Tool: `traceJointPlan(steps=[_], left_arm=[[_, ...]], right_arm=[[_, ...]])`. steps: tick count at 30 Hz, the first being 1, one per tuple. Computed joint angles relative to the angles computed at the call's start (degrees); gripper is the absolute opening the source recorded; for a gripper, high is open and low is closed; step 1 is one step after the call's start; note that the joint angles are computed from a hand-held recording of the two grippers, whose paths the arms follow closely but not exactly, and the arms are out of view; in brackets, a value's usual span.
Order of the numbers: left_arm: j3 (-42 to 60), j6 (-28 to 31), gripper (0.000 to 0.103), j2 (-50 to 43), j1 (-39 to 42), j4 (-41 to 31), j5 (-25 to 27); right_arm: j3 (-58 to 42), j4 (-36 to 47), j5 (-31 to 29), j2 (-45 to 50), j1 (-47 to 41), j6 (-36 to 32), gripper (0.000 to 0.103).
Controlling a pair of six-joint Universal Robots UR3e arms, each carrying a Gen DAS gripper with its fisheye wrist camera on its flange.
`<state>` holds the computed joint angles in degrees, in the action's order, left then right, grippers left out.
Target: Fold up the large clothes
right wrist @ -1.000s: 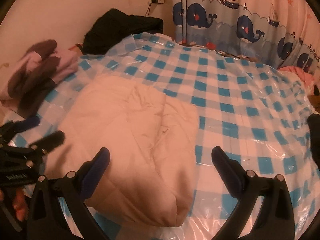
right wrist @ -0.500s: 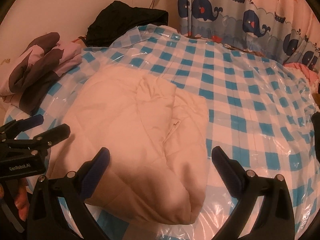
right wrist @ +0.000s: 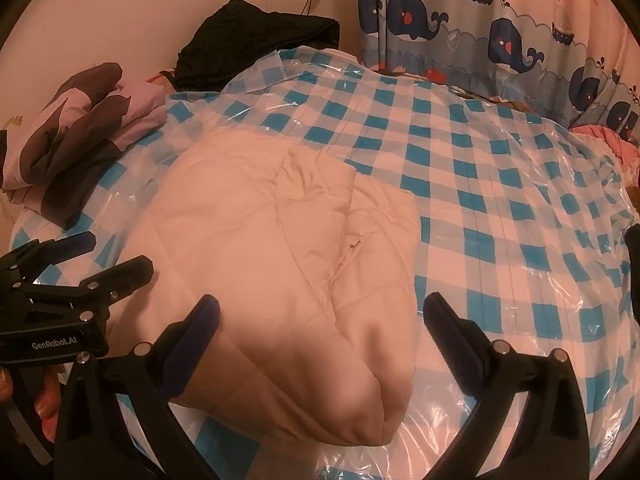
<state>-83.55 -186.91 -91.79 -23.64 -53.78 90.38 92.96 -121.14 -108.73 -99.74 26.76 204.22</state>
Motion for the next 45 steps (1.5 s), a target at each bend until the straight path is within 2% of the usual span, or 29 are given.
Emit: traceJointPlan(steps=[13, 18, 22, 26, 30, 35, 41, 45], left_arm=[[1.13, 0.3, 0.096, -0.62, -0.09, -1.79, -0.45], [0.49, 0.48, 0.096, -0.49, -0.16, 0.07, 0.62], [-0.9, 1.15, 0.096, 0.13, -0.04, 4.41, 2.2], [2.18, 2.1, 0.096, -2.12, -2.35, 1.98, 8.55], [3.81, 1.61, 0.096, -2.63, -2.52, -0.28, 10.04], [3.4, 2.01, 0.096, -1.84, -1.16, -0.95, 6.49], [3.53, 1.77, 0.096, -2.1, -1.51, -0.33, 7.64], [3.71, 1.52, 0.096, -1.82, -1.3, -1.14, 6.32]], right_arm=[[-0.23, 0.1, -0.09, 0.24, 0.18, 0.24, 0.098], [-0.3, -0.25, -0.34, 0.44, 0.47, 0.25, 0.098], [-0.44, -0.69, -0.64, 0.94, 0.9, 0.52, 0.098], [-0.4, -0.5, -0.41, 0.71, 0.7, 0.27, 0.098], [-0.43, -0.64, -0.5, 0.85, 0.78, 0.37, 0.098], [-0.43, -0.61, -0.41, 0.82, 0.79, 0.36, 0.098], [-0.57, -0.6, -0.72, 1.02, 1.0, 0.67, 0.098], [-0.59, -0.62, -0.68, 1.12, 1.03, 0.64, 0.098]])
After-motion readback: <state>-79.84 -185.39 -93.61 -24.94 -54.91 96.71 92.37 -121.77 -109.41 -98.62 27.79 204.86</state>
